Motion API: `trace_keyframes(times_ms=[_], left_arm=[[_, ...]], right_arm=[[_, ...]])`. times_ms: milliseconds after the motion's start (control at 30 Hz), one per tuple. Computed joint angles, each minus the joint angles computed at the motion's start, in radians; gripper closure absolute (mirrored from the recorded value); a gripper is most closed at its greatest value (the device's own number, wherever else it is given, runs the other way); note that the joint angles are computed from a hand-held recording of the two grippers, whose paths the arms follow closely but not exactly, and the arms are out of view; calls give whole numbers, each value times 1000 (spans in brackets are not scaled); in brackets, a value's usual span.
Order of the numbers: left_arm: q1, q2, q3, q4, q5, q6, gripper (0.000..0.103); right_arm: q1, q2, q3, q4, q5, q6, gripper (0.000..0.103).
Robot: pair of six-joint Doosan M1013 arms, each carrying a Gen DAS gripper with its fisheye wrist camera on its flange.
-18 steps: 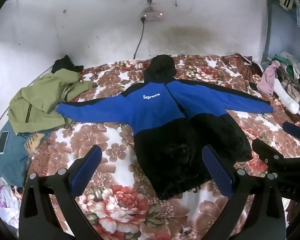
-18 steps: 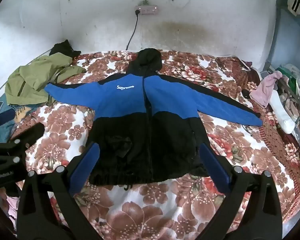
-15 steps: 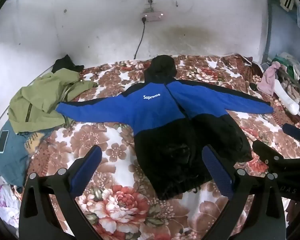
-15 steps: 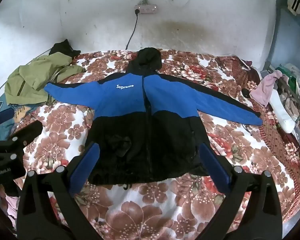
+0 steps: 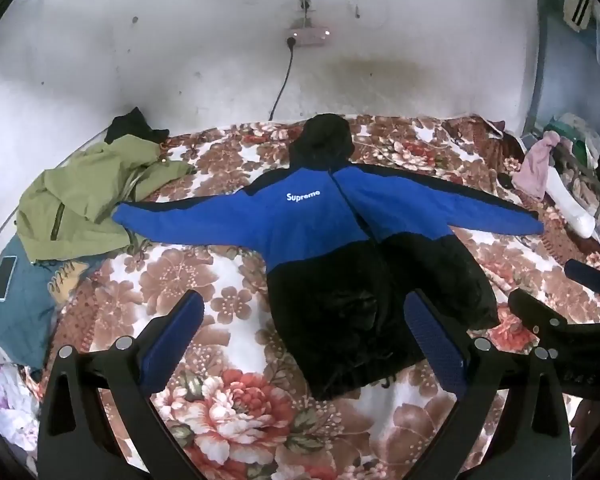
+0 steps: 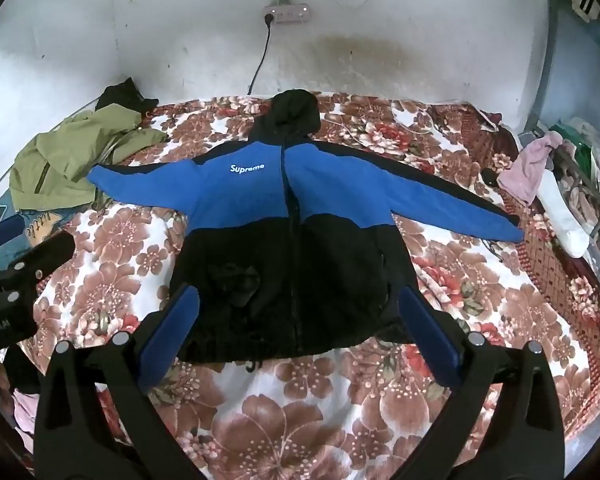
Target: Fold large clothes
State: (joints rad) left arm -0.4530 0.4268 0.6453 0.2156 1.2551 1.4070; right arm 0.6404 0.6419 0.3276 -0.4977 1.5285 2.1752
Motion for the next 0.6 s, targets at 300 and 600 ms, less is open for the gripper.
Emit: trace_keyframes(times_ms=[300,600], left_arm=[[13,-9,27,-6,-10,-5,5],[22,-8,20,-35,-15,-18,5]], right_arm=[[-5,-2,10,10,-14,-7,5],[-5,4,-1,15,-19,-18,5]])
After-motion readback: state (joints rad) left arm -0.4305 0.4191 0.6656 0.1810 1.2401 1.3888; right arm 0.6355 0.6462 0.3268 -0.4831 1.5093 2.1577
